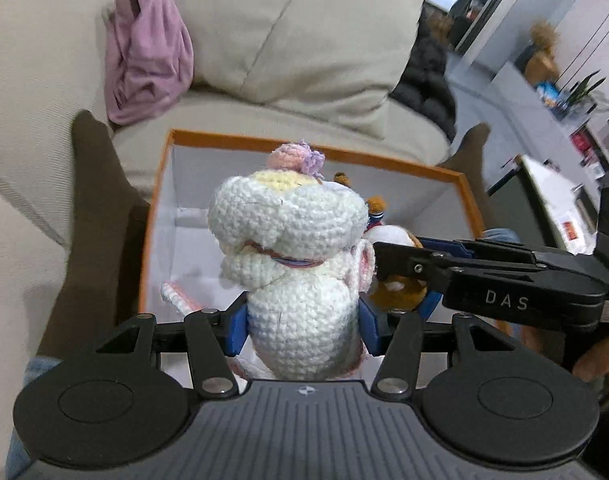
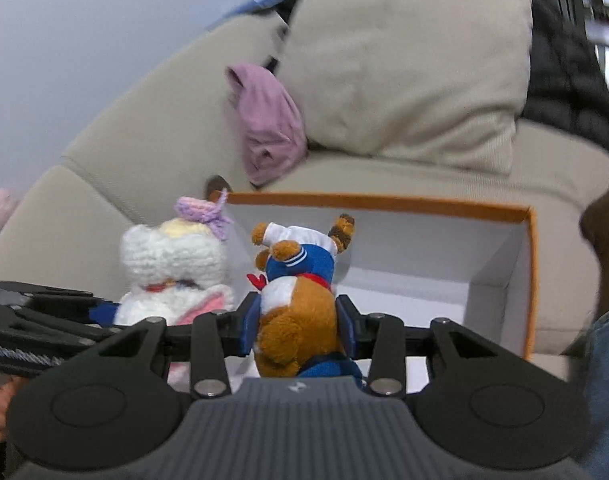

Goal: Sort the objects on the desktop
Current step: 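Lift the bunny and duck plush with both grippers over the orange box, then lower the bunny into the box and open the left gripper while the right releases the duck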

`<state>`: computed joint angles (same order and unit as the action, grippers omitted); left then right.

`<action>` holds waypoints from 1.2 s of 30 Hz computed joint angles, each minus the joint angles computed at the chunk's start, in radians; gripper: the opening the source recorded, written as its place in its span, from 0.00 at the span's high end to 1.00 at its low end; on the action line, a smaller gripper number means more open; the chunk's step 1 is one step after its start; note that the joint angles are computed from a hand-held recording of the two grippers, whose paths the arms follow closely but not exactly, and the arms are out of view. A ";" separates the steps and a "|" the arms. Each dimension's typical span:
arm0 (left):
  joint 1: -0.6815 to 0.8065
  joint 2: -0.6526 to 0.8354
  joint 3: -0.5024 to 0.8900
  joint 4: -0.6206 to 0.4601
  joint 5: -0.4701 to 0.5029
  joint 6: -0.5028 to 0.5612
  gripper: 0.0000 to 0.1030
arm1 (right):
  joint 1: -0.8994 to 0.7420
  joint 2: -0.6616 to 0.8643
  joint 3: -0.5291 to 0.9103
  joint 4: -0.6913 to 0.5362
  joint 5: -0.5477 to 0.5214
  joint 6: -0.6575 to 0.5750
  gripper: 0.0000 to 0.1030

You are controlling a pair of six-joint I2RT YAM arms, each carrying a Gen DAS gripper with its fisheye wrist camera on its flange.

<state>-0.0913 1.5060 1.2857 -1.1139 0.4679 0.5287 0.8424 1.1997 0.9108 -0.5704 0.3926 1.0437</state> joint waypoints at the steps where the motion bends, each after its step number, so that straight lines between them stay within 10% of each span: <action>1: -0.023 0.010 -0.013 0.029 -0.030 -0.013 0.40 | -0.027 0.018 -0.008 0.019 -0.026 -0.002 0.59; 13: -0.186 0.102 -0.125 0.291 -0.271 -0.038 0.33 | -0.182 0.127 -0.033 0.082 -0.221 -0.030 0.58; 23: -0.262 -0.133 -0.352 0.468 -0.404 0.168 0.31 | -0.200 0.096 -0.083 0.125 -0.233 -0.017 0.58; 36: -0.400 -0.114 -0.378 0.411 -0.508 0.123 0.33 | -0.205 0.033 -0.129 0.118 -0.228 -0.008 0.57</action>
<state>-0.4914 1.3923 0.9075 -0.7027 -0.0401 0.6515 0.6369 1.2329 0.7818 -0.4522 0.1647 1.0357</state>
